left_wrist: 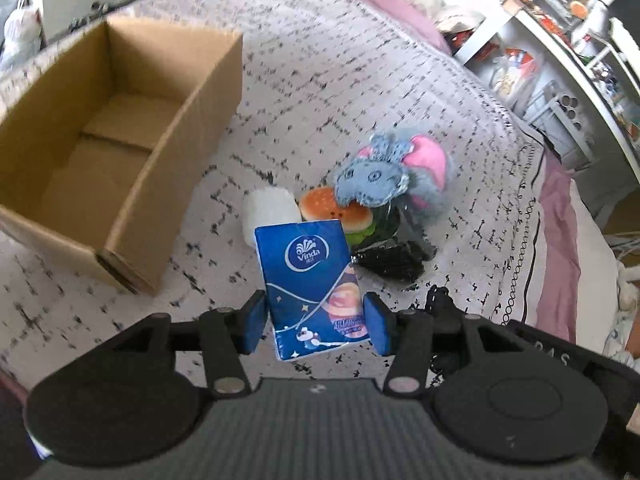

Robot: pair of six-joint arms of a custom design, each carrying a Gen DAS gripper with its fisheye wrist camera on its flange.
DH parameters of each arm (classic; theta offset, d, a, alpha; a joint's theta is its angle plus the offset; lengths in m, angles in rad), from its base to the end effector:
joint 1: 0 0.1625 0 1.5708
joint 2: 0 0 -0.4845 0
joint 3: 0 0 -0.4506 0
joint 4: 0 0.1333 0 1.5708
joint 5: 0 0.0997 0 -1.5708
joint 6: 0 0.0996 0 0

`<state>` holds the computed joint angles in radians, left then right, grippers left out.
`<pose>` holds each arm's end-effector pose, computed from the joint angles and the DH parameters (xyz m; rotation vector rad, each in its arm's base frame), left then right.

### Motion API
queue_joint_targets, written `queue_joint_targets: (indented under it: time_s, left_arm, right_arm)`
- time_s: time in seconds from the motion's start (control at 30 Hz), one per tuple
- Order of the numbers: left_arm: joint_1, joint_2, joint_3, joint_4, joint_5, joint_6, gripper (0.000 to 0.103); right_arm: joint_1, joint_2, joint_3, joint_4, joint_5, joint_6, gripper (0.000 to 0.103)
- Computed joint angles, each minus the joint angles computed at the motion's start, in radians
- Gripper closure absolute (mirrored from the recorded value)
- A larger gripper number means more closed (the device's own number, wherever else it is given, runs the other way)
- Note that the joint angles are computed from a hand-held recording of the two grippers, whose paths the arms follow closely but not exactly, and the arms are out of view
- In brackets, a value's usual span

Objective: Organize soft objects
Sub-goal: 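Carry the tissue pack into the box and release with the left tool while the right holds the scrunchie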

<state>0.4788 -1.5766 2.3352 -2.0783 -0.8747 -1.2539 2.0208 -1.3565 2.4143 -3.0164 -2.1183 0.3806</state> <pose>-0.2658 -0.3601 0.2382 -0.0899 2.5541 -0.7291 0.2685 -0.3685 0.2023 -0.0549 -2.6909 0.7873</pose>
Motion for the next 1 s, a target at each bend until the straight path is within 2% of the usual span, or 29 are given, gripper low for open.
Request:
queue_joint_targets:
  time_s: [0.43,0.7,1.0]
  left_arm:
    - [-0.025,-0.121,-0.032,0.093,-0.042,0.166,0.052]
    - [-0.024,-0.203,-0.040,0.139,-0.036,0.233,0.052]
    - [-0.001,-0.295,-0.059,0.202,-0.008,0.264,0.052]
  right_arm:
    - [0.078,0.023,-0.033,0.005,-0.105,0.042,0.078]
    - [0.162,0.085,-0.090,-0.001,-0.187,0.051,0.080]
    - [0.231,0.161,-0.149,-0.036,-0.200,0.050,0.082]
